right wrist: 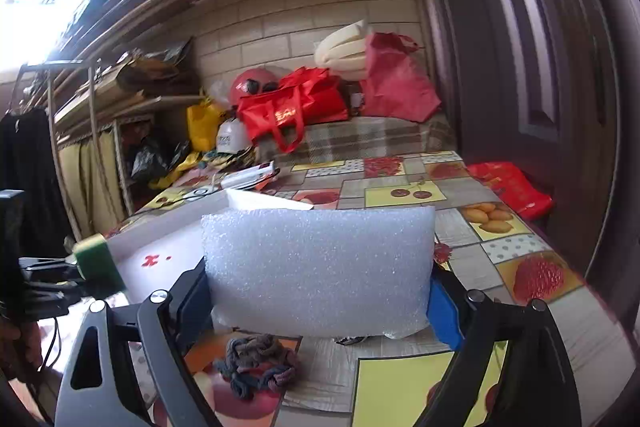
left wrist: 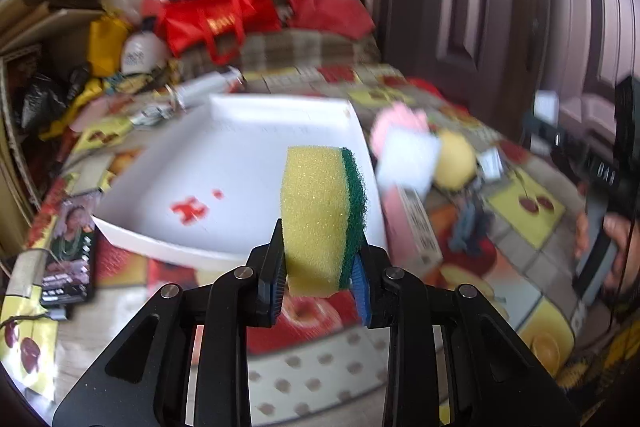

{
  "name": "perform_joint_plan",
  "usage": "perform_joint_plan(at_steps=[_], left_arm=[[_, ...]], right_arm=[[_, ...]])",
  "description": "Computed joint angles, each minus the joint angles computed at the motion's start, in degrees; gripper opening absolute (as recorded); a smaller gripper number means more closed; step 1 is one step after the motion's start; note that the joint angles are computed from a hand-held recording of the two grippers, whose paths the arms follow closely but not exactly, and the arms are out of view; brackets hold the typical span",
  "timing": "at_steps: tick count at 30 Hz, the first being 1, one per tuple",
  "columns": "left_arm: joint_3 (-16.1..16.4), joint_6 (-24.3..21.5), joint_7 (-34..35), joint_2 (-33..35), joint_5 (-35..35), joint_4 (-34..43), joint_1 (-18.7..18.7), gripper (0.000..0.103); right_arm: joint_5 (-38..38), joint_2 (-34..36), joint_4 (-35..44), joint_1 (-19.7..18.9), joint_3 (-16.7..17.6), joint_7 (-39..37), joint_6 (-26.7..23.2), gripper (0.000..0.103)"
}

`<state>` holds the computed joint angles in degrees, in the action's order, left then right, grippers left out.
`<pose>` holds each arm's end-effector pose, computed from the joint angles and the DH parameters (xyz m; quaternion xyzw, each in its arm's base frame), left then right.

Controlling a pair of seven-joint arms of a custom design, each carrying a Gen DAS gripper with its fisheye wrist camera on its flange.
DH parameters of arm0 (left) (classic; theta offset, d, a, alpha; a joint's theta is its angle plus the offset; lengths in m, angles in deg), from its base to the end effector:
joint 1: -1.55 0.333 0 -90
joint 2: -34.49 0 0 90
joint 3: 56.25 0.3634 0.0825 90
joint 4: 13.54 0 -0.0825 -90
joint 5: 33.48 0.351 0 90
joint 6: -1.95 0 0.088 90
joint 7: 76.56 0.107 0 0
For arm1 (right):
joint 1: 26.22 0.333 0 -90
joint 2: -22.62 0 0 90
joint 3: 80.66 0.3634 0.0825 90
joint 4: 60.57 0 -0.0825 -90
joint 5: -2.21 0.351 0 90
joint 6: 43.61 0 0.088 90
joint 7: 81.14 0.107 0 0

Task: Organize soft objects
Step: 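Grasp the yellow-green sponge with the left gripper while the right grasps a white foam block, then lower the sponge into the white box with the left gripper while the right places the foam block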

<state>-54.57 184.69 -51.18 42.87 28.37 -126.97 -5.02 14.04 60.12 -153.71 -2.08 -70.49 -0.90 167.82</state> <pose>0.5775 -0.1328 0.5484 -0.5941 0.6330 -0.3843 0.3140 0.6346 0.3502 0.4745 -0.6325 0.4310 -0.3088 0.5647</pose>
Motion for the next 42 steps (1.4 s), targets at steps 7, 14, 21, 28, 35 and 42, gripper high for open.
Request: perform_joint_plan(at_steps=[7, 14, 21, 28, 35, 42], left_arm=[[2.47, 0.37, 2.97, 1.20, -6.44, 0.45, -0.73, 0.027], [3.91, -2.31, -5.85, 2.30, 2.98, 3.52, -1.24, 0.027], [0.64, -5.93, -1.03, 4.09, -1.12, 5.50, 1.44, 0.028], [0.91, -7.24, -0.44, 5.20, -1.83, 6.91, 1.24, 0.028], [0.94, -8.34, 2.29, 7.42, -3.89, 9.62, 1.18, 0.028], [1.37, -9.67, 5.75, 11.03, -10.10, 14.13, 1.28, 0.028]], right_arm=[[-2.83, 2.06, 3.60, -1.61, 2.44, 3.24, -0.86, 0.089], [-6.50, 4.42, 7.63, 0.11, 2.73, 1.97, -2.40, 0.089], [-13.54, 7.90, 13.70, -1.07, 7.47, 0.48, -7.63, 0.089], [-15.73, 10.62, 18.04, -2.24, 11.60, -0.27, -11.67, 0.089], [-13.28, 14.04, 25.28, -0.51, 12.39, -3.27, -17.62, 0.089], [-6.91, 17.63, 34.07, 3.19, 9.59, -6.69, -23.66, 0.089]])
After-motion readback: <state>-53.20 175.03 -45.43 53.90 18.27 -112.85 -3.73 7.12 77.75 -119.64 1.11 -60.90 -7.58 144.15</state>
